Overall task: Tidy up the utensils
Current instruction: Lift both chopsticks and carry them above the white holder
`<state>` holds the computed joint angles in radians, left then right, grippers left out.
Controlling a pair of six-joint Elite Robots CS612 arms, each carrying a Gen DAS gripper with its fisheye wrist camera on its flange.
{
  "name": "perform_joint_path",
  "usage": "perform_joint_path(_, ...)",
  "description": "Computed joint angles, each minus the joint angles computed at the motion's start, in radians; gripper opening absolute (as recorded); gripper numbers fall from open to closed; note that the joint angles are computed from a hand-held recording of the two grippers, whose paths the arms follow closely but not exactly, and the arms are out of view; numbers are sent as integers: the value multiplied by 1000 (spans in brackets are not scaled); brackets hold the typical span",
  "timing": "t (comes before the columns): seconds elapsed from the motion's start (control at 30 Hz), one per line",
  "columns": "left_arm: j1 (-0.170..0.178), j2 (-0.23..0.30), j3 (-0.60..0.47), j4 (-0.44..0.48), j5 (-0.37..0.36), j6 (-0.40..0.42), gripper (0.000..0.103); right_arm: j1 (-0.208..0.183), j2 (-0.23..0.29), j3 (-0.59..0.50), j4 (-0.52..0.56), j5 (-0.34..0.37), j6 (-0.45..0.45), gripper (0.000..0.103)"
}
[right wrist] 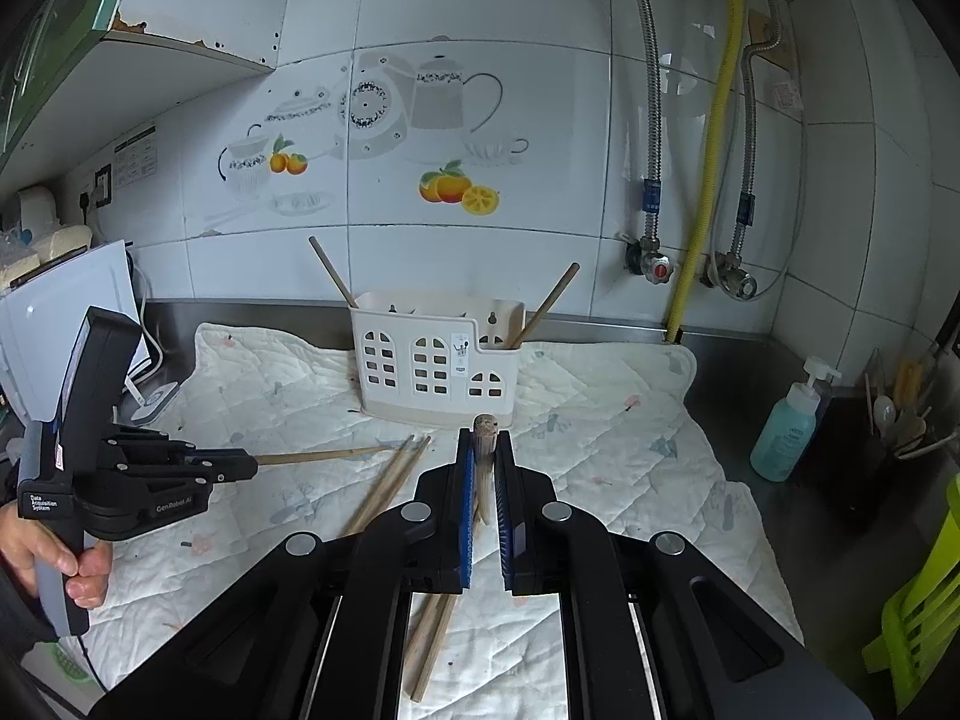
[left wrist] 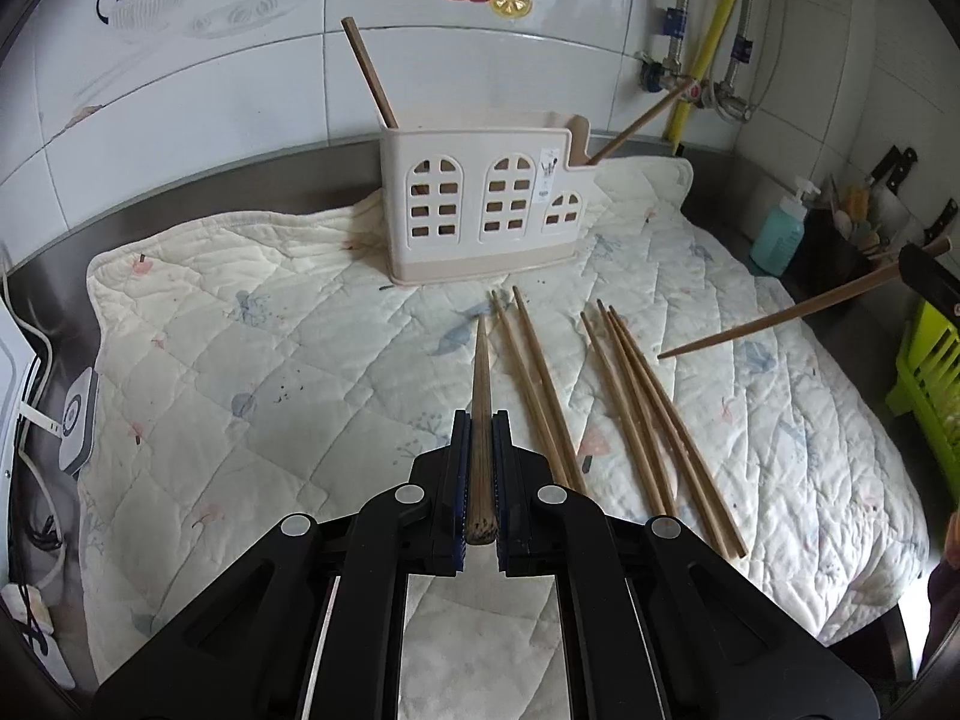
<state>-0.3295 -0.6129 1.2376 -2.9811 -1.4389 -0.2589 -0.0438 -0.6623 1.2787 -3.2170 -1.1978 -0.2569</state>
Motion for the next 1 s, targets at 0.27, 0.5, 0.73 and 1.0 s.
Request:
perform_joint_path(0.27, 9, 4, -52, -18, 16, 9, 5, -1, 26, -115, 107, 56, -34, 7)
perform_joint_path(0.5, 19, 12, -128, -20, 15, 51, 5, 10, 70, -261, 197, 63, -58, 7)
perform_joint_path(0.73, 23, 24, -210, -56, 20, 84, 5, 24, 130, -417, 249, 47, -50, 7)
perform_joint_path(1.0, 35, 55, -317, -71, 43, 78, 5, 42, 232, -641, 374, 1, -42, 7)
